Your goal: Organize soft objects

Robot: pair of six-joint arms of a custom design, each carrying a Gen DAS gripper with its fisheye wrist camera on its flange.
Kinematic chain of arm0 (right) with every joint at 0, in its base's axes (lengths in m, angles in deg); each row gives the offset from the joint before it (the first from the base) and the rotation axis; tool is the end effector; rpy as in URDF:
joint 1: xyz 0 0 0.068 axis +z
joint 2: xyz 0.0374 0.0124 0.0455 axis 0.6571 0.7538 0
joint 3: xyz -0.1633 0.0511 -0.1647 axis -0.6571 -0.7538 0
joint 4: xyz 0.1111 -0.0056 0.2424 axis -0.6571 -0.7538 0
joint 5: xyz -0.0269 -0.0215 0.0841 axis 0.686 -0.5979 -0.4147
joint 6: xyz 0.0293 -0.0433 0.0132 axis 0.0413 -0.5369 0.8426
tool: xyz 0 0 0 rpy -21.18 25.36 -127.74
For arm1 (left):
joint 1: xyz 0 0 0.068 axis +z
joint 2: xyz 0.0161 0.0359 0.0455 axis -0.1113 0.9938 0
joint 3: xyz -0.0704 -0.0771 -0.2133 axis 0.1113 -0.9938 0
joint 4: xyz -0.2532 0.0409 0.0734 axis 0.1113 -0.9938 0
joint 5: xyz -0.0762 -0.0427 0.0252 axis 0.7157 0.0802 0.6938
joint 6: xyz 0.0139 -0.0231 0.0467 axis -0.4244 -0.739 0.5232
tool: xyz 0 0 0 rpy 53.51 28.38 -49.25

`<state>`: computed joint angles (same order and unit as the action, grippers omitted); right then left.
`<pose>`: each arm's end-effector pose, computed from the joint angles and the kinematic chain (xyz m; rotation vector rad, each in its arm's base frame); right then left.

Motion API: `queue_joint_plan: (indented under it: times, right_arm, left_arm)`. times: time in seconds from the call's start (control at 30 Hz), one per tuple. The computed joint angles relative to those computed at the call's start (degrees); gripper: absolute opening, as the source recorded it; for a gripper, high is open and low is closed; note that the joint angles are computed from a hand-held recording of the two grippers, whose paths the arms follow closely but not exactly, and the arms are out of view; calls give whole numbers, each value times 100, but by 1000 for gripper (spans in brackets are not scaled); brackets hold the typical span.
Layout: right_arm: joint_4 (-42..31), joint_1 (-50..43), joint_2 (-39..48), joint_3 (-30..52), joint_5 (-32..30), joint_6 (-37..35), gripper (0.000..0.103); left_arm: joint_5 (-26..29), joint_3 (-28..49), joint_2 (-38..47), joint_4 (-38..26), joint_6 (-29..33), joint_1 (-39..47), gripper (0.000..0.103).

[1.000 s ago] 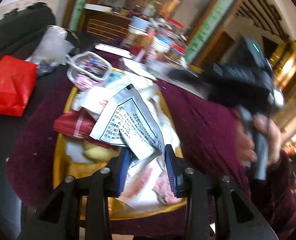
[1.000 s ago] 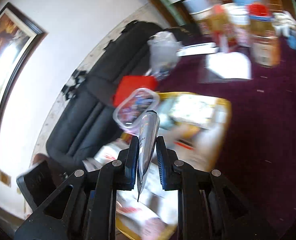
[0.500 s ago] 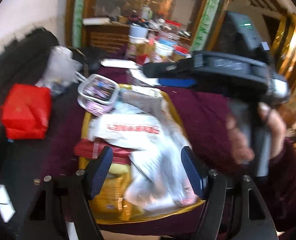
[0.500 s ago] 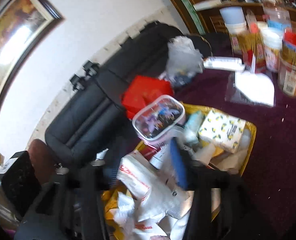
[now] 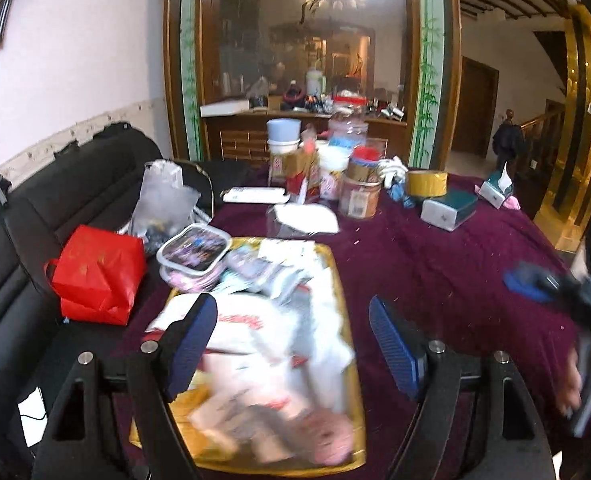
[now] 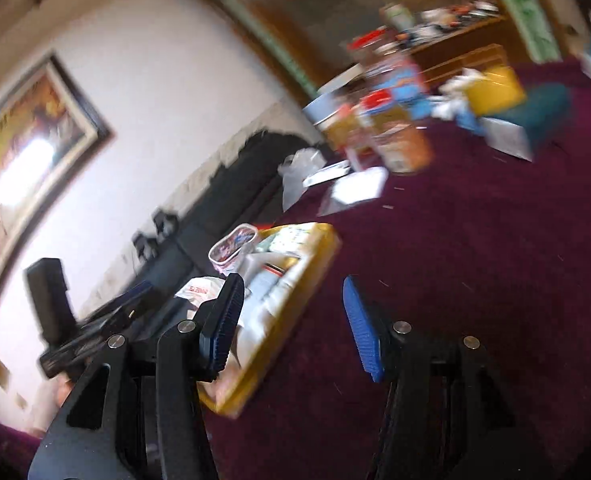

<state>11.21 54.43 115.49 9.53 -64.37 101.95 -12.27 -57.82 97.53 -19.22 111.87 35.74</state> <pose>0.2234 0.0777 0.1260 -0.2585 2.1284 1.1645 0.1260 0.0891 0.1876 -0.0768 2.1608 0.0315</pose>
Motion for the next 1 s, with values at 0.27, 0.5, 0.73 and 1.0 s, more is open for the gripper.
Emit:
queue_joint_plan:
  times: [0.27, 0.5, 0.73, 1.0]
  right_arm:
    - [-416, -3562, -167, -986, -2324, -1105, 64]
    - [-775, -3253, 554, -573, -1983, -1590, 65]
    - [-1247, -2890, 232, -627, -1581, -2161, 65]
    - [-1210, -2932, 234, -648, -1516, -2101, 65]
  left_arm:
    - [-2755, -713, -1598, 40, -2003, -3292, 80]
    - [-4560, -935, -1684, 208, -2738, -4761, 80]
    - [-4058, -977, -1537, 319, -2963, -4345, 80]
    - [-3975, -979, -1713, 122, -2984, -4312, 80]
